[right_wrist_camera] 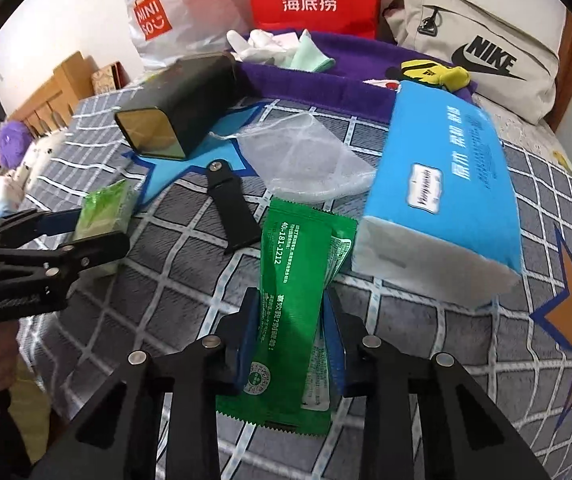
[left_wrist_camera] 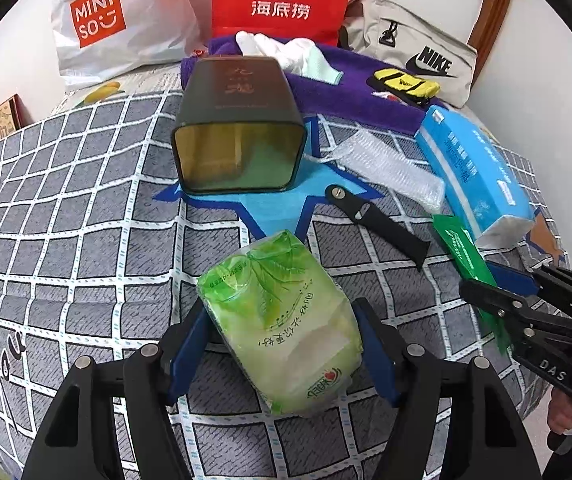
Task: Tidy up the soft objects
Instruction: 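Lift the green pack with the left tool while the right tool carries the green packet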
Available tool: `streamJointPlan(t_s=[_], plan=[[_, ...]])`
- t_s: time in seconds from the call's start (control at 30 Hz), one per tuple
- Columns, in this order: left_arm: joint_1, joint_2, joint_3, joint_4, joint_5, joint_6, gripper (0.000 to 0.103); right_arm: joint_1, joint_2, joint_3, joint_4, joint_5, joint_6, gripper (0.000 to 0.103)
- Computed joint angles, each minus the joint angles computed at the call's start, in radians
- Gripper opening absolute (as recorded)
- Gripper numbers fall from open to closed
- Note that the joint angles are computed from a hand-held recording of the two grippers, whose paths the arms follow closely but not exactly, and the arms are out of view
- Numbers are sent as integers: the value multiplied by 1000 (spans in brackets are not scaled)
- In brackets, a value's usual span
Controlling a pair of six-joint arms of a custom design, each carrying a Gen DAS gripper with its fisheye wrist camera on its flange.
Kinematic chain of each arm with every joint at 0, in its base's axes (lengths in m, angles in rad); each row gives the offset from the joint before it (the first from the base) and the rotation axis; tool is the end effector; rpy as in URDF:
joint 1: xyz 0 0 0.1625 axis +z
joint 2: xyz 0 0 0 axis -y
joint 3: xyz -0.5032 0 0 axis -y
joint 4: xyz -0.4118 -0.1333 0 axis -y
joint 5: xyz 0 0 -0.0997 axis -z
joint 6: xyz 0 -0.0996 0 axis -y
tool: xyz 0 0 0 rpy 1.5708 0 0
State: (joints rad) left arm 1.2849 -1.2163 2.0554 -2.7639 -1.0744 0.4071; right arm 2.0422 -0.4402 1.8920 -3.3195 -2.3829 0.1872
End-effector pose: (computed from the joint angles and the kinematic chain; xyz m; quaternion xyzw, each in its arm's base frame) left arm 0.0116 -0.6014 0.2804 0.2834 0.9122 -0.1557 0.2517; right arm 0.3357 -0.5242 -0.0683 0.0708 -0.9077 0.2549 0.3257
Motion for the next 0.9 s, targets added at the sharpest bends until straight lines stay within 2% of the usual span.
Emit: streamJointPlan(t_s=[0.37,0.9], plan=[[-39,-52,3,9,-24,-15,68,38,-47,42,-59,27,-24,31],[-95,-53,-53,22,-10,-38,68,54,-124,38,-119,-40,-90,31]])
